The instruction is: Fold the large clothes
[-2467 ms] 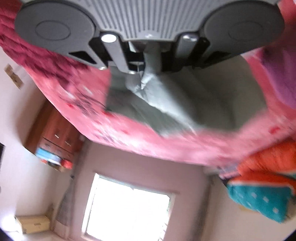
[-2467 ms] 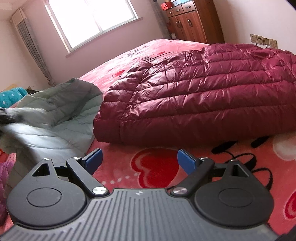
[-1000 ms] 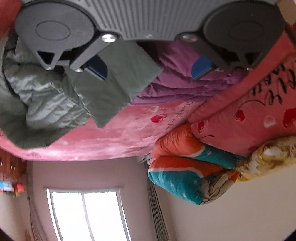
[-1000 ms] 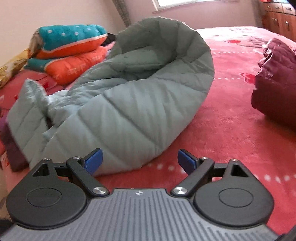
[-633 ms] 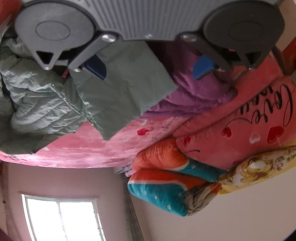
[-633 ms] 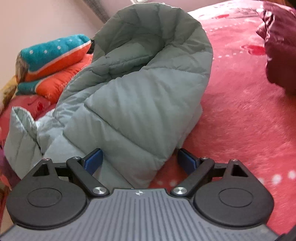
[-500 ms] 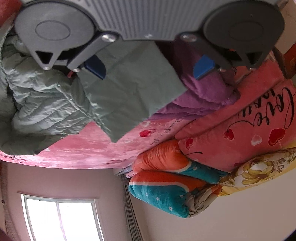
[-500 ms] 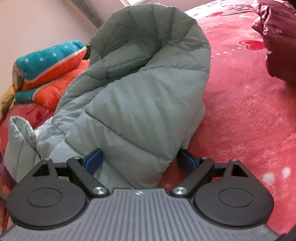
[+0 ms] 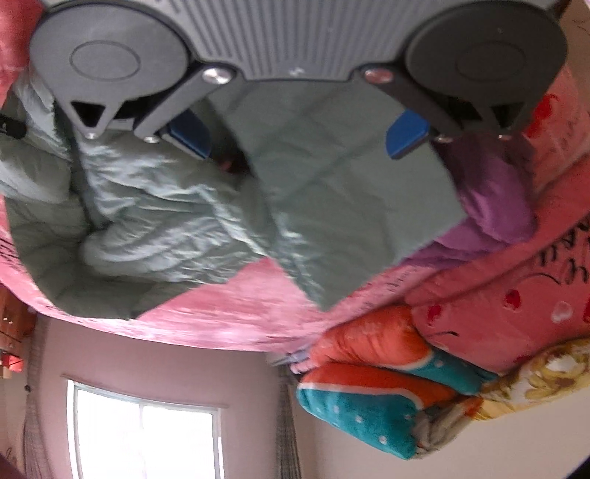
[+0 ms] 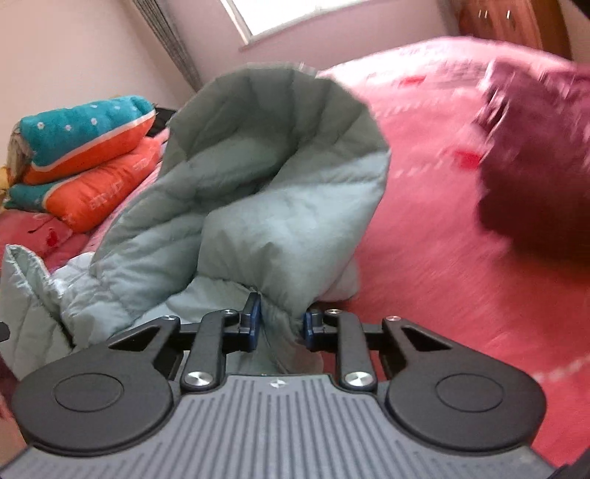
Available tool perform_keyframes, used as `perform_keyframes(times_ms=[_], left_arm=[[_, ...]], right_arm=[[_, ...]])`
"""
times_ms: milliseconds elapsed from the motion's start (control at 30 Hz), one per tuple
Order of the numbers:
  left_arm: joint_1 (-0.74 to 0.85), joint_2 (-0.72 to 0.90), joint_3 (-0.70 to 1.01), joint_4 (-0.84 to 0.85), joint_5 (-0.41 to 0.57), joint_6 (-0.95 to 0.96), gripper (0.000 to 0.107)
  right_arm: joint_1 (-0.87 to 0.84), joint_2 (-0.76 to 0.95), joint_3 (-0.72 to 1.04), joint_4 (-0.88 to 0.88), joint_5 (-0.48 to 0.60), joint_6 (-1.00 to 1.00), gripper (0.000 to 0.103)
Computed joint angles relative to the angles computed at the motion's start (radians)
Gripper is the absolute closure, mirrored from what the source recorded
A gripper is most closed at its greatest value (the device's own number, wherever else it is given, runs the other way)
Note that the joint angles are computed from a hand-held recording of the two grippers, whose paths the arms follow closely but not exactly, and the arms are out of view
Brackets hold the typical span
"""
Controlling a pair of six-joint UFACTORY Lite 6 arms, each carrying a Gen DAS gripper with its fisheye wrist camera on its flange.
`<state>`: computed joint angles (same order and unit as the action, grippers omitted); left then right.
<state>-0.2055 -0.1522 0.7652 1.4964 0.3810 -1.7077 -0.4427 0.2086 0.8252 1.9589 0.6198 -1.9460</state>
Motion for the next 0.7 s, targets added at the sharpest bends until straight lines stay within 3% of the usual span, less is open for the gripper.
perform_keyframes(times_ms=[167,400,633,700], left_arm=[[-0.072,0.025,0.022,-0.061,-0.006,0.006,0.006],[-0.163,0.058,0.053,-0.142,0.004,0.029,0.006],[-0.222,0.093,0.063,-0.139,-0.005,-0.005,0.006],[-0.219,0.091,0.041,-0.082,-0.045,-0.059,0.006]], right_arm=[[-0.069,-0.078,-0.006,-0.004,-0.044,-0.034,0.078],[-0.186,-0.032,0.117,-0.039,-0.060,-0.034,0.078],[-0.314,-0.031,0.133,-0.129,-0.032,-0.055,0.077],[-0.360,-0.022,0.133,-0.180,0.020,-0.022,0.072]])
